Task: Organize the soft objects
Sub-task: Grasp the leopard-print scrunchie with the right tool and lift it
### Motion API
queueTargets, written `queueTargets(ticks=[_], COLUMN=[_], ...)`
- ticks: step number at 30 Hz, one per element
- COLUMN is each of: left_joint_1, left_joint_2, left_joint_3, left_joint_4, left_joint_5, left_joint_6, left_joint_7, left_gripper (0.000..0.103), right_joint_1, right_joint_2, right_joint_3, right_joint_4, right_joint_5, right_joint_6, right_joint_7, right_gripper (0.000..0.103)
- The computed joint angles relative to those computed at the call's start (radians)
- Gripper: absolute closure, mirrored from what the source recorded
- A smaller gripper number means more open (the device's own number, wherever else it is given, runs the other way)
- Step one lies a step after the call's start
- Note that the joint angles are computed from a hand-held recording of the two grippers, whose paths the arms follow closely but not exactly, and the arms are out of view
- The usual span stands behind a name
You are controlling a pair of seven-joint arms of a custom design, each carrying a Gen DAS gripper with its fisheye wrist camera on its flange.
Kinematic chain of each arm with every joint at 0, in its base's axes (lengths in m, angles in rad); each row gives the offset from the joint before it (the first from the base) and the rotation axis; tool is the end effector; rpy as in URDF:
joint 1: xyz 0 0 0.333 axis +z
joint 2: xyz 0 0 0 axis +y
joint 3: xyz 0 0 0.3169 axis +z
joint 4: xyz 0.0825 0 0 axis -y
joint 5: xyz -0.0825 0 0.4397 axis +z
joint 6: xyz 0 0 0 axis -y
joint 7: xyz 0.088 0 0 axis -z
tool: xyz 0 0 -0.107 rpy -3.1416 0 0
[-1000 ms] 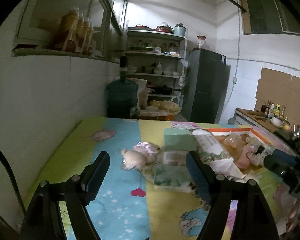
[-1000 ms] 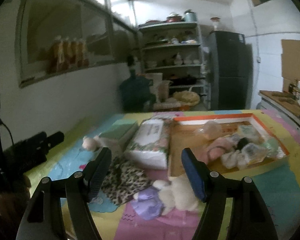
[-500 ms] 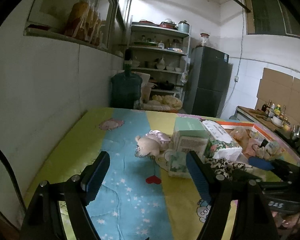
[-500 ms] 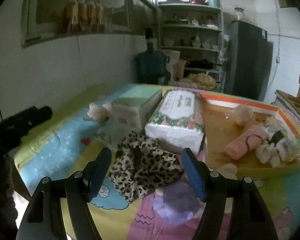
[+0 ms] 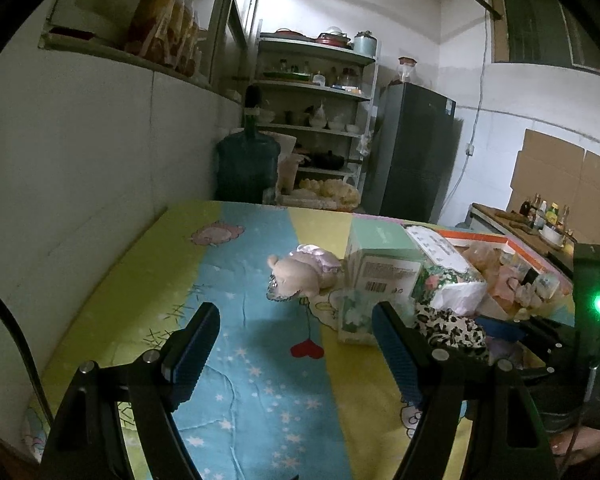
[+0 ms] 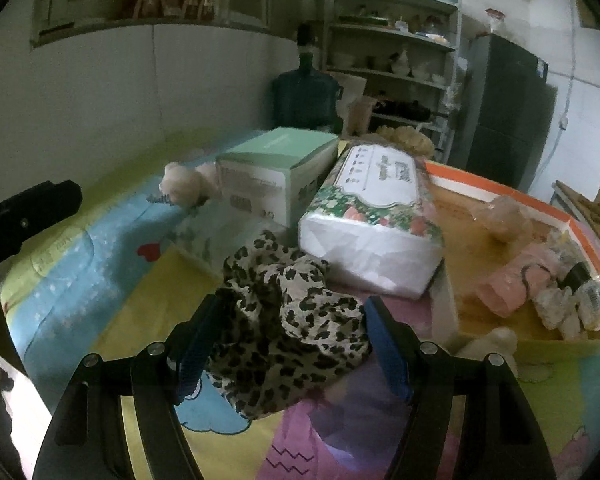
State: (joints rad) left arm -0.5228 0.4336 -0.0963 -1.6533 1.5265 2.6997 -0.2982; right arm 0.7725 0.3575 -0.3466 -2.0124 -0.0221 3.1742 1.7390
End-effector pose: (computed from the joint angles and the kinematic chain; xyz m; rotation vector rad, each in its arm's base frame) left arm 0.5952 -0.4552 0.3783 -1.6156 1.5954 -1.0722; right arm 0.6226 0.3018 0.3458 -1.9654 1.3711 -0.6173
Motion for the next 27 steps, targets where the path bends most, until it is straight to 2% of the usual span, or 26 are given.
queueTargets(ticks=[2, 3, 5, 7, 9, 15, 21, 24, 27], left_joint_1=[0.001, 0.001, 0.001, 0.002, 0.002, -0.001, -0.003, -0.008, -0.012], left_joint_2=[0.001, 0.001, 0.001, 0.001, 0.003, 0.005, 0.016, 0.039, 0.081], left_joint_3=[0.0, 0.0, 0.001, 0.001, 0.001, 0.003, 0.001, -0.001, -0.003], left_joint_4=[0.0, 0.0, 0.0, -0.001, 0.0, 0.003, 0.017, 0.047, 0.097], left_joint_5=[-0.005, -0.006, -0.006, -0.008, -0.012, -0.015, -0.016, -0.034, -0.076], left_joint_6=[0.0, 0.0, 0.001, 0.003, 0.003, 0.005, 0.021, 0.046, 0.104], left_joint_7=[0.005, 0.006, 0.006, 0.007, 0.011, 0.018, 0.034, 0.07, 0.142], left_gripper=[0.025, 0.025, 0.025, 0.025, 0.025, 0.025, 0.025, 0.025, 0.025], right_joint_1=[-0.049, -0.071, -0.104, -0.11, -0.143, -0.222, -0.252, -0.212, -0.102], right_joint_2=[0.002, 0.004, 0.007, 0.007, 0.002, -0.032, -0.087, -0.12, -0.161], right_joint_3=[0.053, 0.076, 0.111, 0.118, 0.155, 0.248, 0.294, 0.259, 0.159], right_joint_4=[0.01, 0.015, 0.025, 0.024, 0.021, -0.019, -0.078, -0.118, -0.165], right_joint_5=[0.015, 0.021, 0.027, 0.022, 0.032, 0.096, 0.176, 0.238, 0.388], right_joint_6=[-0.011, -0.018, -0.029, -0.028, -0.019, 0.038, 0.126, 0.175, 0.234], right_joint_7=[-0.019, -0.027, -0.039, -0.038, -0.054, -0.116, -0.183, -0.217, -0.3], right_gripper=[0.032, 0.045, 0.061, 0.069, 0.079, 0.086, 0.086, 0.086, 0.086])
